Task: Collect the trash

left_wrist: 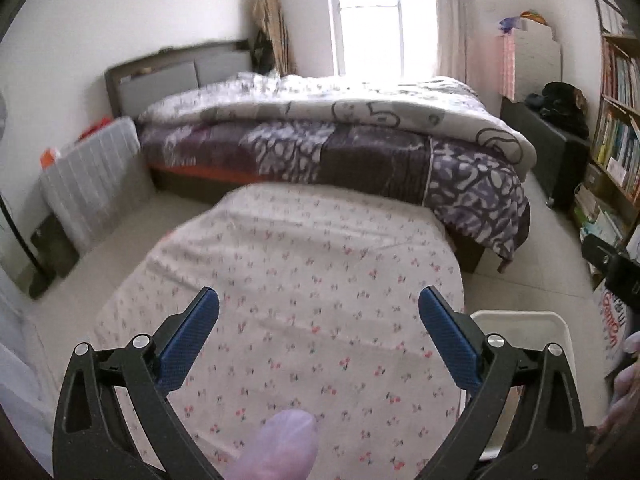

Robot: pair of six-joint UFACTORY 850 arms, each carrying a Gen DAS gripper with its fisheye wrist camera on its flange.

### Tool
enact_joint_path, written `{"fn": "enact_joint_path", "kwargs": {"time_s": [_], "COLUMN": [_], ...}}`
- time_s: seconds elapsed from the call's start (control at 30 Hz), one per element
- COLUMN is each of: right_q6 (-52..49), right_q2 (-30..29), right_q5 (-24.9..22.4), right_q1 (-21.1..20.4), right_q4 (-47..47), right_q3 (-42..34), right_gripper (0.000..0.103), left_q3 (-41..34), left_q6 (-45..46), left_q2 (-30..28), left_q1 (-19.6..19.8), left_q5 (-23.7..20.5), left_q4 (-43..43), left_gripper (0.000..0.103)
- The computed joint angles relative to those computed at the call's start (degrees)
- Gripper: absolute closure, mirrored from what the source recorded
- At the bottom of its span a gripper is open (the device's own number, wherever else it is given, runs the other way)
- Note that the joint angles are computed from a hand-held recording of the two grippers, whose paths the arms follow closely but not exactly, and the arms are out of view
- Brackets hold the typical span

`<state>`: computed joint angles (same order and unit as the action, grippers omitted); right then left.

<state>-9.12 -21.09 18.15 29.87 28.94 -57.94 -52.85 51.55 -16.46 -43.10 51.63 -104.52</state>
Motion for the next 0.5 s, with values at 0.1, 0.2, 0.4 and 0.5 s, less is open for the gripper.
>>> {"fn": "enact_joint_path", "kwargs": {"time_s": [0.1,0.2,0.4,0.5], "right_q6": [-2.62,-2.21,-3.17,-5.26], "right_q2": [-0.2,-0.92,-2.94,-3.91], "right_q5": [0.39,0.14,0.67,0.61], "right_q1": [1.84,3.03,5.08,5.84], "right_q4": [1.47,0.47,0.68,2.45], "right_q3": [0.18,-0.06,-1.33,-2.17], "right_gripper": [0.007,0.007,0.007,0.007], "left_q3": [2.16,3.64,6.35,6.64], "left_q6": [-2.58,-4.01,-6.36,-5.76], "left_q2": [1.47,2.45,4.08,4.02], "left_q1": [-0.34,-0.16,1.76,2.08], "left_q5": [1.12,1.67,-1.89,-1.39], "left_q4": [0.6,0.5,0.62,0.02], "left_gripper": [0.007,0.007,0.007,0.007]}}
